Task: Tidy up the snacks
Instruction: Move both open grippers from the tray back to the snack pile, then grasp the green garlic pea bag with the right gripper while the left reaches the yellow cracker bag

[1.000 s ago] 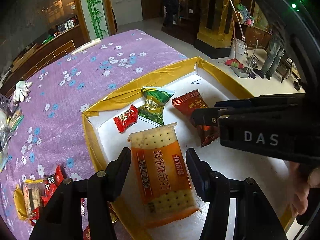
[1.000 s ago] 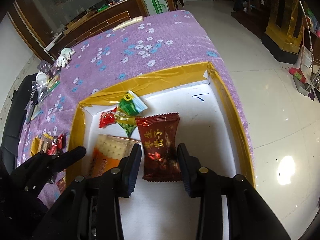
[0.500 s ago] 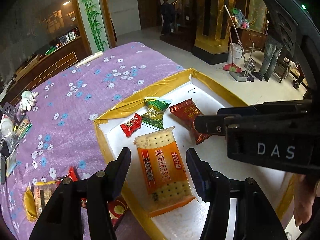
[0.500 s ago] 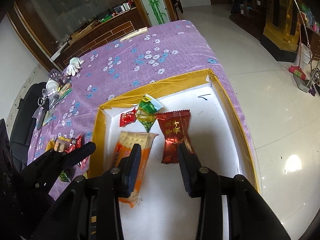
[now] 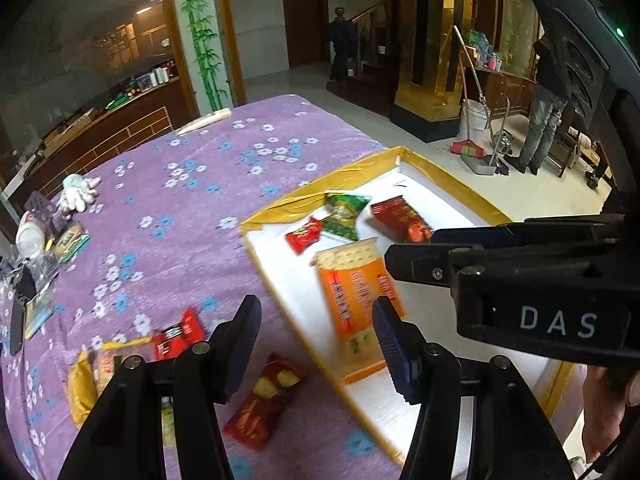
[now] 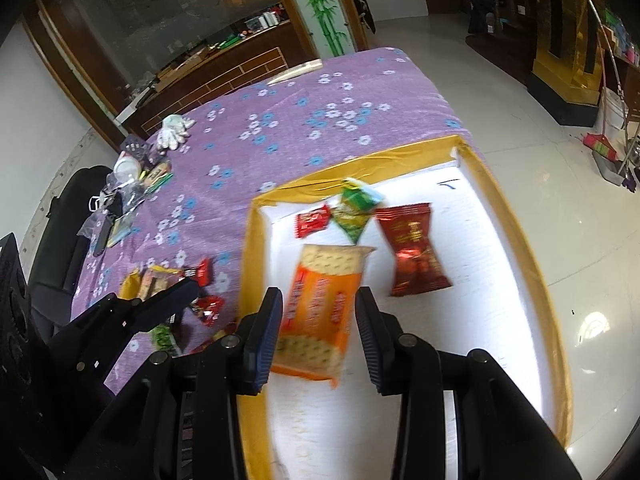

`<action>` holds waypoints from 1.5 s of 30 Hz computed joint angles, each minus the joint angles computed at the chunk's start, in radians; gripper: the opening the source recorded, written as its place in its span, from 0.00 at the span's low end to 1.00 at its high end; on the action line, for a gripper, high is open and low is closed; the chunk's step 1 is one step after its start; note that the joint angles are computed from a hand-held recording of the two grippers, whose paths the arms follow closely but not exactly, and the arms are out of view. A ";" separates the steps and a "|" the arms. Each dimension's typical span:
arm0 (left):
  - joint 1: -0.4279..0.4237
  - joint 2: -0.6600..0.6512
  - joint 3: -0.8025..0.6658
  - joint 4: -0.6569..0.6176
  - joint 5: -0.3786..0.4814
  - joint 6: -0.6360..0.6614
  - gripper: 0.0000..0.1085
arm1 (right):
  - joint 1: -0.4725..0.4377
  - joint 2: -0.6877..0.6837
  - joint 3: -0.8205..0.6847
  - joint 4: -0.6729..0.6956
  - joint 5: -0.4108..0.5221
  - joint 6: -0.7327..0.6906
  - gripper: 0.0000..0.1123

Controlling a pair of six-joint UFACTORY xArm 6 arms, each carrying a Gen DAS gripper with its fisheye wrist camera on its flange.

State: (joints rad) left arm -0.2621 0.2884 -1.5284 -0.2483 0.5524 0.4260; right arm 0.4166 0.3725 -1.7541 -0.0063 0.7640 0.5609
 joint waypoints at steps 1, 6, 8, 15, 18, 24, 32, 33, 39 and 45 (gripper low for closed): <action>0.013 -0.012 0.012 -0.008 -0.002 0.007 0.56 | 0.008 0.005 -0.009 0.001 0.001 0.000 0.32; 0.079 -0.076 0.100 -0.038 -0.029 0.025 0.59 | 0.054 0.037 -0.065 0.013 0.014 -0.003 0.32; 0.118 -0.103 0.137 -0.055 -0.026 0.021 0.59 | 0.075 0.057 -0.097 0.023 0.028 -0.014 0.32; 0.263 -0.175 0.279 -0.044 -0.038 -0.042 0.60 | 0.149 0.142 -0.216 0.085 0.096 -0.088 0.32; 0.317 -0.169 0.305 -0.026 -0.042 -0.094 0.60 | 0.172 0.180 -0.257 0.107 0.133 -0.112 0.32; 0.385 -0.103 0.260 -0.008 -0.034 -0.153 0.60 | 0.195 0.230 -0.318 0.113 0.185 -0.111 0.32; 0.401 0.092 -0.035 -0.024 0.056 -0.198 0.64 | 0.203 0.246 -0.346 0.085 0.203 -0.078 0.32; 0.402 0.131 -0.094 -0.017 0.097 -0.202 0.64 | 0.203 0.241 -0.339 0.080 0.202 -0.072 0.32; 0.397 0.285 -0.284 0.057 0.205 -0.257 0.64 | 0.203 0.223 -0.311 0.067 0.193 -0.052 0.33; 0.389 0.182 -0.120 0.020 0.133 -0.162 0.47 | 0.208 0.267 -0.377 0.084 0.209 -0.077 0.34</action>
State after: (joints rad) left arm 0.1264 0.4701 -1.6481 -0.2283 0.6853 0.2643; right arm 0.6249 0.6397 -2.1308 0.0778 0.9732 0.4842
